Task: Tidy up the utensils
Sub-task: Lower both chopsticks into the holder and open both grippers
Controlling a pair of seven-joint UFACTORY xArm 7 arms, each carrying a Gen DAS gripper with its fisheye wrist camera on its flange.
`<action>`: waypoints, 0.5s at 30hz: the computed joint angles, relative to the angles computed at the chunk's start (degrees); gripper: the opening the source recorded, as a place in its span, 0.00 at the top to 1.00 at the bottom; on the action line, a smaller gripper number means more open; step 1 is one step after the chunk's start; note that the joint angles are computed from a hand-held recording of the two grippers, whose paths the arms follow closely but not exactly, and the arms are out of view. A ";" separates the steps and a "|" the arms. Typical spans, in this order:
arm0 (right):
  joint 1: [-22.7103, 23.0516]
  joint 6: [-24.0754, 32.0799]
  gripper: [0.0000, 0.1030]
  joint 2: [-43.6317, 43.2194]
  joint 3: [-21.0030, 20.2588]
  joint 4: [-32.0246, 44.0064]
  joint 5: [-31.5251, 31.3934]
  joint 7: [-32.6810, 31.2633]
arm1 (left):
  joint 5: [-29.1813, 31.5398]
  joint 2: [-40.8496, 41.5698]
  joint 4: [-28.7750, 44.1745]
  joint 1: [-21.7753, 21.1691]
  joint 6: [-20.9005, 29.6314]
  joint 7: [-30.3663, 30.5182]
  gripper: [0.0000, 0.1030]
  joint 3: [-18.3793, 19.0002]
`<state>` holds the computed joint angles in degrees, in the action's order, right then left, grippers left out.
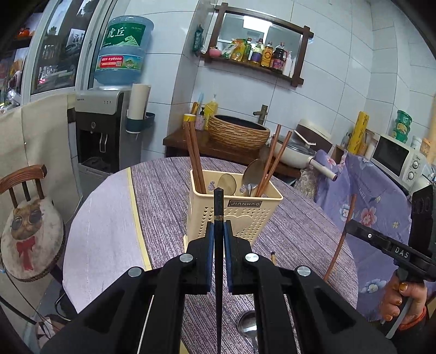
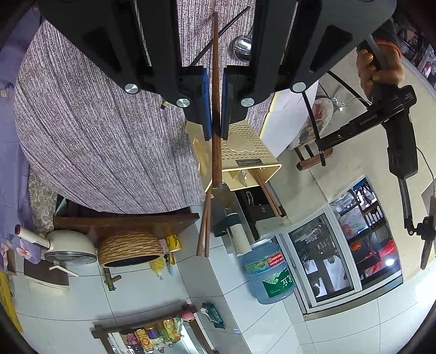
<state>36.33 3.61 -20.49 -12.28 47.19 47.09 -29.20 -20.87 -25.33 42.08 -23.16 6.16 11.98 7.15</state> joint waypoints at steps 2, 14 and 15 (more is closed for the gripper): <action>-0.01 -0.03 0.92 -0.07 0.06 0.26 -0.36 -0.05 | 0.12 -0.24 -0.01 0.05 -0.17 0.08 0.92 0.06; -1.26 0.68 0.92 1.86 1.28 3.80 -2.35 -0.76 | 0.46 0.30 2.27 -0.47 -0.43 0.81 0.92 0.79; -1.42 0.72 0.92 2.16 1.36 4.24 -2.28 -0.91 | 0.32 0.47 2.63 -0.74 -0.39 1.06 0.92 0.96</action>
